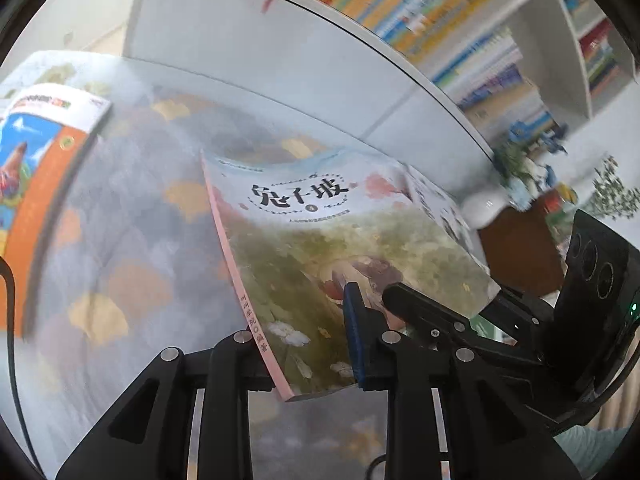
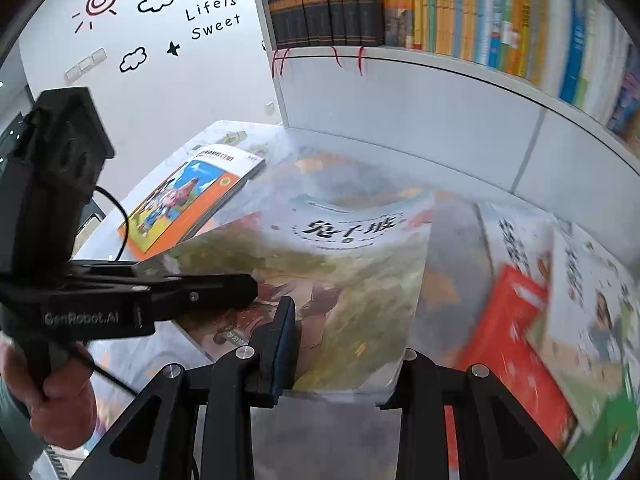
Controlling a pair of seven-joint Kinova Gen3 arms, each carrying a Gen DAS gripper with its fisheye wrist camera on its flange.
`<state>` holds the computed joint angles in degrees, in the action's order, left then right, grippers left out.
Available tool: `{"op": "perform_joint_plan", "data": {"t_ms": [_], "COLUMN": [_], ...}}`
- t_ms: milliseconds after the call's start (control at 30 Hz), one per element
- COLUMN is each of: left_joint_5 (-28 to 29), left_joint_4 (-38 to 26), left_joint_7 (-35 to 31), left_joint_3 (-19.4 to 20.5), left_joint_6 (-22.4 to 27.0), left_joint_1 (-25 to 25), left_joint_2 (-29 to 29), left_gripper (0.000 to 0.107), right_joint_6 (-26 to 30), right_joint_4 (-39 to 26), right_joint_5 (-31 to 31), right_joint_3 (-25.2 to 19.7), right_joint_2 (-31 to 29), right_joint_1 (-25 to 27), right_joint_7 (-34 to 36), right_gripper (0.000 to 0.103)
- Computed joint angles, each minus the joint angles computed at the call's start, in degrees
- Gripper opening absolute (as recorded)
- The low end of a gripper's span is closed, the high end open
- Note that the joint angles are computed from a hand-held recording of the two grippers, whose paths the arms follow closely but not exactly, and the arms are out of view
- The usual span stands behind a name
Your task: Organize books
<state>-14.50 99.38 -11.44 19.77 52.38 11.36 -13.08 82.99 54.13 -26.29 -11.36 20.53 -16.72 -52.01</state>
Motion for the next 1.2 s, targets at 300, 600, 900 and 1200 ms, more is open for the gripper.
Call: {"op": "perform_joint_plan", "data": {"t_ms": [300, 600, 900, 1200], "left_joint_5": [7.55, 6.84, 1.93, 4.9], "left_joint_4": [3.14, 7.45, -4.55, -24.88], "left_joint_7": [-11.52, -1.4, 1.07, -13.84], "left_joint_3": [-8.47, -4.78, 4.87, 1.78], "left_joint_6": [-3.69, 4.64, 14.58, 0.89], "left_joint_1": [-2.42, -6.48, -0.2, 12.24], "left_joint_2": [0.99, -4.1, 4.88, 26.32], "left_gripper": [0.022, 0.03, 0.044, 0.071], "right_joint_6": [0.94, 9.96, 12.65, 15.06], "right_joint_4": [-9.16, -12.82, 4.17, 8.08], "right_joint_5": [3.36, 5.37, 2.69, -2.85], "right_joint_3": [0.44, 0.26, 0.99, 10.67], "right_joint_2": [8.99, 13.77, 5.85, 1.09], "right_joint_1": [-6.35, -7.61, 3.04, 23.5], "right_joint_7": [-11.94, -18.84, -11.81, -6.62], "right_gripper": [0.031, 0.038, 0.039, 0.058]}}
